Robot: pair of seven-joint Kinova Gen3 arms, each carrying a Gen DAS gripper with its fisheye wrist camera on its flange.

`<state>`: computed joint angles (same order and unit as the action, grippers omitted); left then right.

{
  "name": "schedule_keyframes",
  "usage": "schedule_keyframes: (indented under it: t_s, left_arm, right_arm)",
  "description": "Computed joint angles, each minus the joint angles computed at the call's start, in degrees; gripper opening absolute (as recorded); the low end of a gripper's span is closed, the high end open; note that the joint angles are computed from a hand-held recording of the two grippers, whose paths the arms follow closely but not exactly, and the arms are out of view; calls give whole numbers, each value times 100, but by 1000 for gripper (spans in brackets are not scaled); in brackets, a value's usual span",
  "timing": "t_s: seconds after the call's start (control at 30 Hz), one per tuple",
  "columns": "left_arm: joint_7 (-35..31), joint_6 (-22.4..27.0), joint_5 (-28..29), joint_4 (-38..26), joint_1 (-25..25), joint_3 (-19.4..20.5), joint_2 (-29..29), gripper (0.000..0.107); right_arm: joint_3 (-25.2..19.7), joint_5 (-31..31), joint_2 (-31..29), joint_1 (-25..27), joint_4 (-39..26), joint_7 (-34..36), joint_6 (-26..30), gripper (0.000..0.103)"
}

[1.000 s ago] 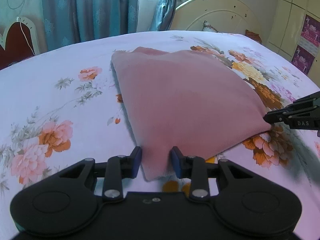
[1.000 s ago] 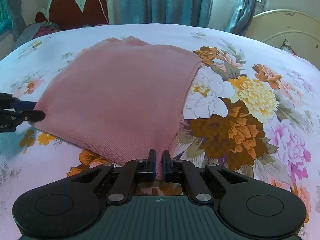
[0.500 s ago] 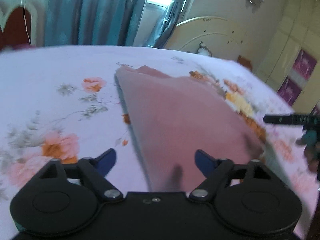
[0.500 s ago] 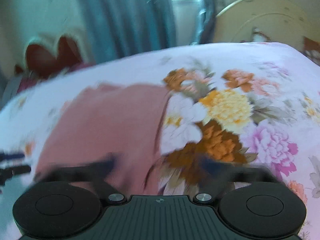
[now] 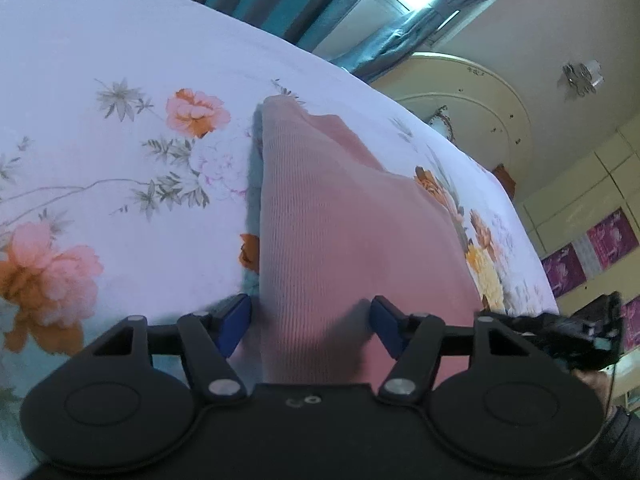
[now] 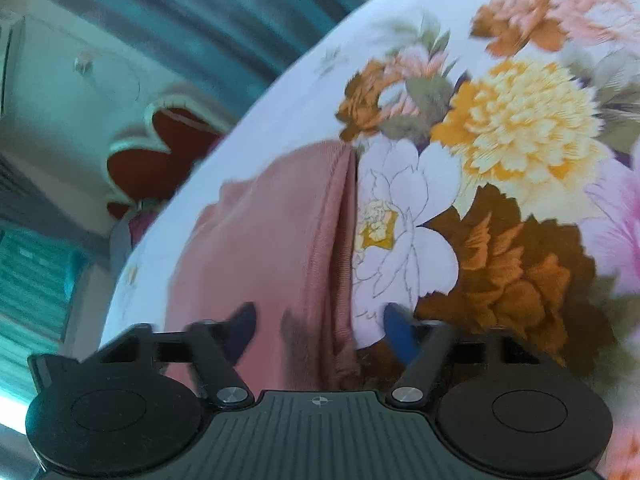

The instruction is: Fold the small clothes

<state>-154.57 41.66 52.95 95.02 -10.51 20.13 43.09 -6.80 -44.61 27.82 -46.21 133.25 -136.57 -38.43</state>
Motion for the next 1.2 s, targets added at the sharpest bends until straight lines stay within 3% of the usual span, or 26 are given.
schedule_keyframes:
  t_s: [0.1,0.2,0.37,0.47,0.57,0.67,0.8,0.87,0.93,1.07,1.2]
  left_arm:
    - [125,-59,-42,-99,90,-44,25,60]
    - [225,-72,-89,-177,120,-38,64,59]
    - [380,-42,-216,-305,168,-23,112,58]
    - [607,-25,-345,-390,257,-68,83,55]
    - [788,82,-545,-501,313,-108,74,54]
    - [957,205,-663,-621,329,-123,125,54]
    - [1242,227,-791,-813,480,-141,212,55]
    - [1348,110,-848,-820,570,-140,189,55]
    - [1360,-183,-952,-684,696,-135,33,53]
    - [1081,-1032,-1210,-177,847,32,-402,36]
    - [360,-1457,-956,310,316,728,-731,31]
  right_arm:
    - [-152,699,-13,439,87,-470,75,44]
    - [-816,1309,152,1182,301,-652,-434,44]
    - [-1919,1578,587,2313,209,-349,-1035,44]
    - [-1983,1623,611,2476,-74,10,-717,44]
    - [-1467,2059,403,2171,-9,-407,-367,44]
    - [-920,2700,321,1819,251,-1106,-475,44]
    - [52,2930,303,1090,-157,-1444,62,43]
    - [572,2571,267,562,-461,-1084,528,43]
    - [1084,2149,258,31,-696,-618,994,24]
    - [2136,1284,219,-1031,-1123,314,1916,21]
    - [3191,351,145,-2093,-1326,1246,2368,20]
